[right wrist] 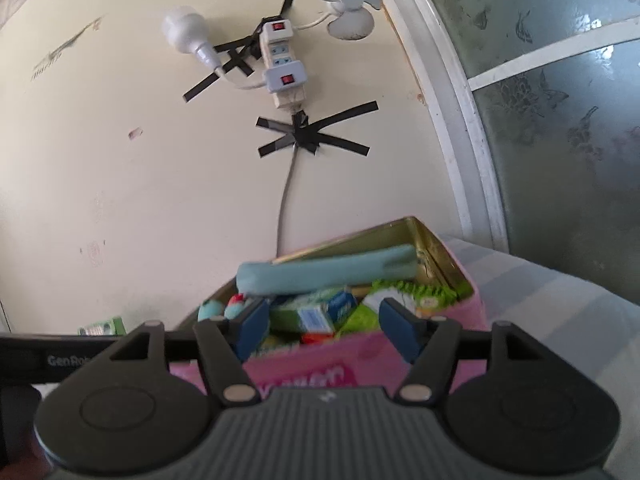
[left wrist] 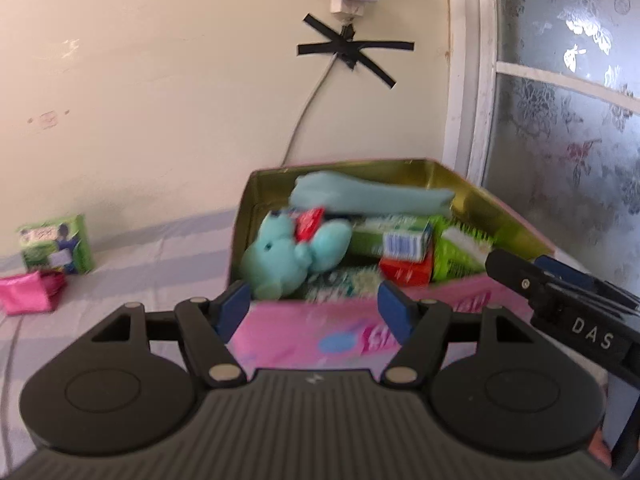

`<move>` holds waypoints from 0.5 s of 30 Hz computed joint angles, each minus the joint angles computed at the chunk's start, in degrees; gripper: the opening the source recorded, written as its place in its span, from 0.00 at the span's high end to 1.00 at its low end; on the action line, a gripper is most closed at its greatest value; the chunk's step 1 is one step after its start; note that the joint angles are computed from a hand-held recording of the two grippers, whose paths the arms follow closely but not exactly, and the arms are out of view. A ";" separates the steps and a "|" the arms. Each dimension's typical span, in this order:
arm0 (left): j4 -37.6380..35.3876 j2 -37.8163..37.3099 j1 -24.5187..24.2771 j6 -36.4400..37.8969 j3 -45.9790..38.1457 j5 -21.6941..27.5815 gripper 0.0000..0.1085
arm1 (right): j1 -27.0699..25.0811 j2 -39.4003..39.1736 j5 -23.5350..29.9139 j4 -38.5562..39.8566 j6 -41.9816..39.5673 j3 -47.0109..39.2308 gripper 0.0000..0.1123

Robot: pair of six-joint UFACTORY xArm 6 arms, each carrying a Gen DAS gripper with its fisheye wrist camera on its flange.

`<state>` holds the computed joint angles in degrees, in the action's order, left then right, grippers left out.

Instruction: Organize objects

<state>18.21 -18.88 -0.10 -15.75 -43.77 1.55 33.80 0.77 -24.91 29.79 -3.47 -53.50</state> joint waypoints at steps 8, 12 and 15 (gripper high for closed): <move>15.01 -4.61 5.20 -13.29 6.13 0.99 0.33 | 4.54 -1.59 3.22 7.63 -6.26 2.35 0.43; 14.76 -5.18 6.86 -13.69 8.00 1.53 0.33 | 7.22 -1.31 3.30 16.11 -15.36 0.82 0.43; 14.50 -5.07 7.92 -13.36 8.81 1.19 0.33 | 8.49 -1.18 3.46 19.05 -18.47 0.40 0.42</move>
